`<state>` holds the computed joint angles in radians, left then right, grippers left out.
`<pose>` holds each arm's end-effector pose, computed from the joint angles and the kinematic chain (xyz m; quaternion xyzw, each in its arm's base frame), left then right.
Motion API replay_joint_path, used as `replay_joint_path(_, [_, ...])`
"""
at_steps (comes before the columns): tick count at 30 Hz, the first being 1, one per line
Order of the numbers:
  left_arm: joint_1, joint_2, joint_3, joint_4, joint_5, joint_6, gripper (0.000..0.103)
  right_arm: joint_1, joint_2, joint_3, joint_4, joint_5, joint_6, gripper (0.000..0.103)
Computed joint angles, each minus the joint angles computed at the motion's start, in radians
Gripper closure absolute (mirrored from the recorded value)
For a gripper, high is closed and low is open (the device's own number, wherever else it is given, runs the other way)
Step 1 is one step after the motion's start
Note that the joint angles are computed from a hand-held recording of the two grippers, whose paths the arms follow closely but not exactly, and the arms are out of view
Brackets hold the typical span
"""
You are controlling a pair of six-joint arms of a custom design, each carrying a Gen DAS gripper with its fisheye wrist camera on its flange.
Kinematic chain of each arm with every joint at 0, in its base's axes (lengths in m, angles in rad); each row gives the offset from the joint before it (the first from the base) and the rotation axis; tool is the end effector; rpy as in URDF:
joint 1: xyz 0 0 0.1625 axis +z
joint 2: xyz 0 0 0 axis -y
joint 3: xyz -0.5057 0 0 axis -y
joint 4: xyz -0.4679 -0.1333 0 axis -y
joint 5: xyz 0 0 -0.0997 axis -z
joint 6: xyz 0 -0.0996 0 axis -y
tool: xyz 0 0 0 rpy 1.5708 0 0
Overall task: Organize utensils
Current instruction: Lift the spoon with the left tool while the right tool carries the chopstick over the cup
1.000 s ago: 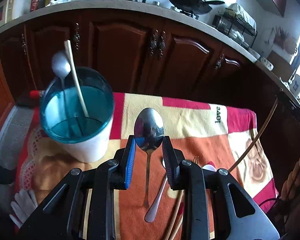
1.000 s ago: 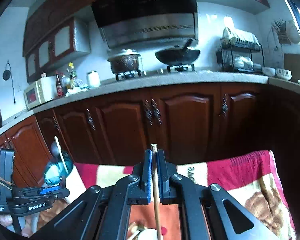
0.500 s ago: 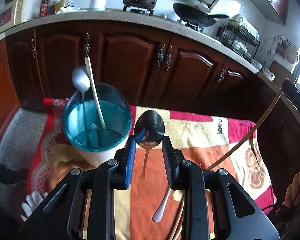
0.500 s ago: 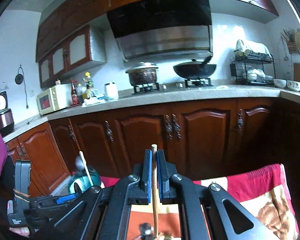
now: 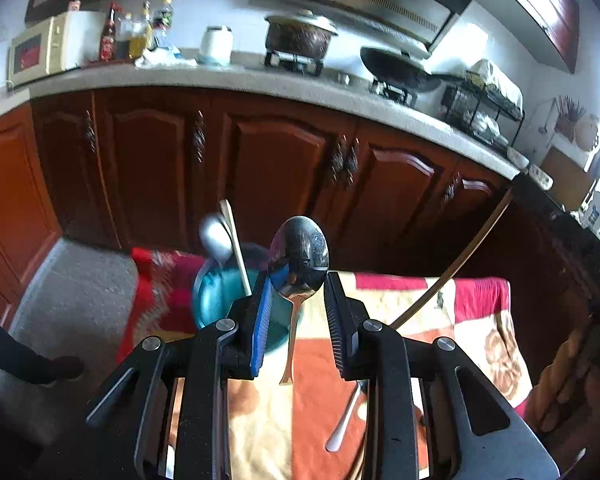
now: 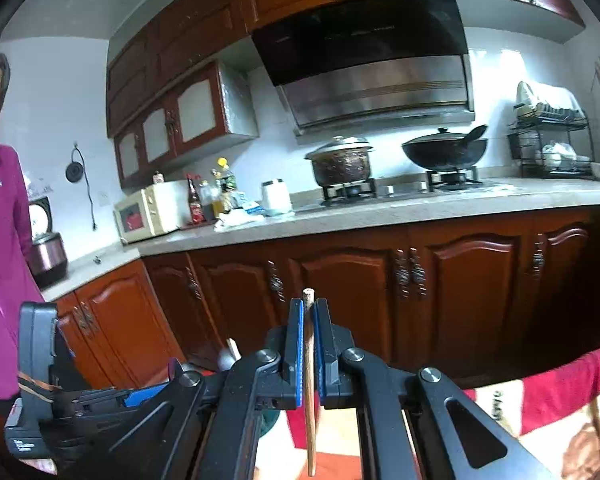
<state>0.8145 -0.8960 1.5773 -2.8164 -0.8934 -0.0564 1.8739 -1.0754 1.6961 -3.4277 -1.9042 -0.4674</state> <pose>-0.4101 -0.7199 0.2504 0.2237 0.8827 -0.3674 0.1893 0.3178 -0.6787 0.3985 0.2129 -0.7809 0.5584 0.1817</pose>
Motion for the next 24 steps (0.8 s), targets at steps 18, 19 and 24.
replay_joint_path(18, [0.067,0.036,-0.119,-0.023,0.033,0.073,0.078,0.024,0.154,-0.182,0.082,0.043,0.015,0.099])
replay_joint_path(19, [0.072,0.041,-0.124,-0.026,0.035,0.079,0.078,0.021,0.162,-0.19,0.085,0.043,0.017,0.099])
replay_joint_path(24, [0.091,0.055,-0.136,-0.021,0.025,0.084,0.078,0.003,0.188,-0.206,0.077,0.049,0.017,0.099])
